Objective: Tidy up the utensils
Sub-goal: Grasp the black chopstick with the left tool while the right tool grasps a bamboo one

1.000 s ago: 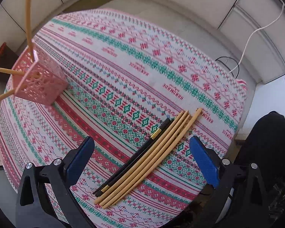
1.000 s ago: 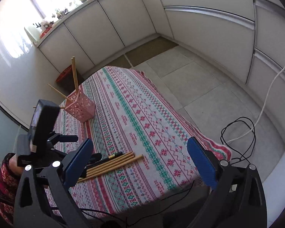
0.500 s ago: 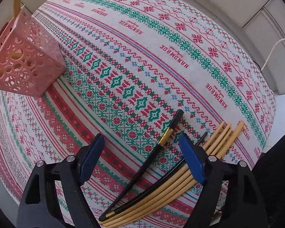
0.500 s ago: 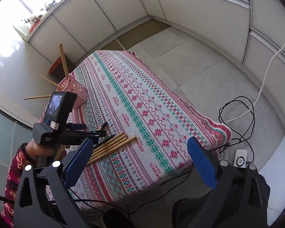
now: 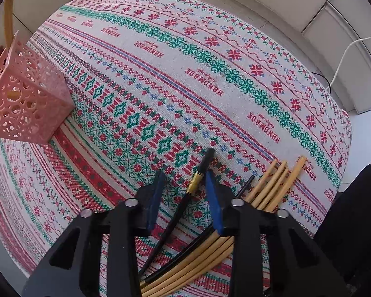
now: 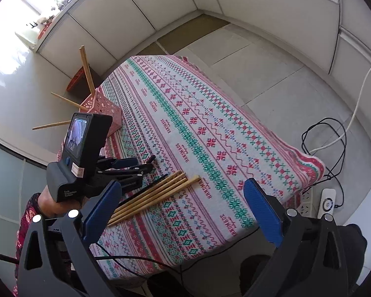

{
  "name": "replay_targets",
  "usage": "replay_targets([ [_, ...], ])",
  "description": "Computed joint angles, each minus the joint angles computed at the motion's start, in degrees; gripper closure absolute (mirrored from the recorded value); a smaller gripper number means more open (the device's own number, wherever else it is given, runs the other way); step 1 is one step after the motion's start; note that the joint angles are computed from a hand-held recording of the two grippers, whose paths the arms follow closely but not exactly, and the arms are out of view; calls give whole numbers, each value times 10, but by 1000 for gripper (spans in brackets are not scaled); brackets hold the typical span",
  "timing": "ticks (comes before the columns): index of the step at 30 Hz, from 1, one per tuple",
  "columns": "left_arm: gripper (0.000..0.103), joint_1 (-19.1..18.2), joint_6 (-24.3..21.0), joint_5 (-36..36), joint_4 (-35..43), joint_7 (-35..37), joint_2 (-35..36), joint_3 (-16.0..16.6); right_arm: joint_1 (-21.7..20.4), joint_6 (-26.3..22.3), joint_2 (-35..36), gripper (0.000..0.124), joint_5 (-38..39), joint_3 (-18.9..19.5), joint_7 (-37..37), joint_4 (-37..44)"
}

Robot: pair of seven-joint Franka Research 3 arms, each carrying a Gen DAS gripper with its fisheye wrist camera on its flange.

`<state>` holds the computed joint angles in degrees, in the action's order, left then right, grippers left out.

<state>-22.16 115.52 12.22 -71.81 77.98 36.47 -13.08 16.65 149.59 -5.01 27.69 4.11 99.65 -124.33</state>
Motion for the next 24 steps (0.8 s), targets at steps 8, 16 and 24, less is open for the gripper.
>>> replay_targets([
  [8, 97, 34, 107, 28, -172, -27, -124, 9, 3, -85, 114, 56, 140, 11, -25, 114],
  [16, 97, 84, 222, 1, -380, -63, -323, -3, 6, -126, 200, 72, 171, 34, 3, 199],
  [24, 97, 74, 296, 9, -408, -111, -329, -6, 27, -156, 247, 72, 61, 21, 120, 245],
])
